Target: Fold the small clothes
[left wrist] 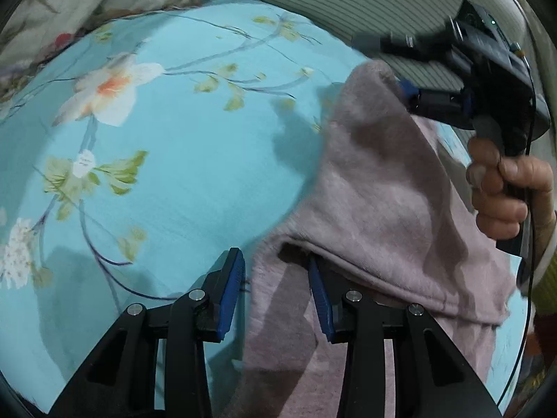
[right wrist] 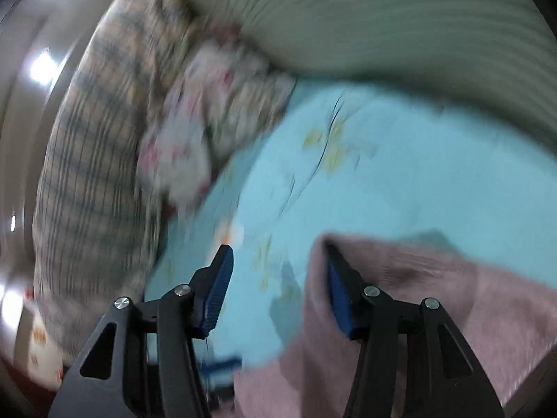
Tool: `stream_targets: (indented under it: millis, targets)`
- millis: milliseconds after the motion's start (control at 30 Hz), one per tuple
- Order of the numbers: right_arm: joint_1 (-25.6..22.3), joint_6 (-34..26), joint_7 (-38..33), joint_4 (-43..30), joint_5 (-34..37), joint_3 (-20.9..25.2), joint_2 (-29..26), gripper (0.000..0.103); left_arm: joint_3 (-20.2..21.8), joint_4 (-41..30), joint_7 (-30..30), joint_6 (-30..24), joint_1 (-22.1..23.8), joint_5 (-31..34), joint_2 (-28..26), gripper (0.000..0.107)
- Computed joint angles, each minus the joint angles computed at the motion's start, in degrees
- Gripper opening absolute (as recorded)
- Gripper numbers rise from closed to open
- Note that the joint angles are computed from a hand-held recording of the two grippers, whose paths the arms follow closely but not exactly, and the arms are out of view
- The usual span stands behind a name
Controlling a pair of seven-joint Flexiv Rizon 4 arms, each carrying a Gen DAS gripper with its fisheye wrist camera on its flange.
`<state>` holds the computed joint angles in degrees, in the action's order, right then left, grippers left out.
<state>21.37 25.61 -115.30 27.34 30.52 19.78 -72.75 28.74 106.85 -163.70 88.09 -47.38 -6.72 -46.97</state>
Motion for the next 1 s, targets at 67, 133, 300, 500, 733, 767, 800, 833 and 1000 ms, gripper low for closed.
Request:
stream_targets:
  millis: [67,133,300,500,733,767,800,833,1000]
  targets:
    - [0.6,4.41,2.61,1.66,-2.45,-0.06,0.47,0.054,1.33,1.15,-2.05,-0.51,-1.07,-0.49,0.32,0.037]
    - [1.05,9.29,1.94,7.39,-1.72,-2.15,3.53,0.054,-0.6,2.83,-2.13,2.42,0.56,-0.72,0.98,0.037]
    - [-2.9,20.69,0.18,22.81,-3.44,-1.19,12.59,0.054,-0.5,6.61,-0.17,2.87,-0.75,-0.38,4.12,0.037]
    - [-11.54,30.29,-1.98,43.28,0.3,3.03,24.37,0.054,-3.68,6.77,4.38,10.74,1.92,-2.17,5.18,0.037]
    - [-16.88,42.29,3.28,63.76,1.92,1.56,34.04,0.054,-12.74,-5.05,19.68,9.11,11.44,-0.7,2.33,0.037]
    - [-17.3,43.59,4.81,65.62,1.36,0.76,34.71,0.053,-14.68,-7.17,21.97,8.5,13.3,-0.66,1.33,0.037]
    - [-17.49,44.64,6.29,66.88,0.37,0.01,35.06,0.052,-16.06,-8.83,23.96,7.47,14.43,-0.85,0.55,0.037]
    - [-16.79,46.05,8.35,68.3,-1.03,-1.81,35.52,0.051,-17.62,-11.01,26.44,5.6,15.81,-0.96,-0.48,0.037]
    - [-7.19,53.78,27.24,77.27,-14.52,-18.8,37.35,0.045,-13.53,-15.4,28.17,-4.62,13.81,-2.1,-3.25,0.038]
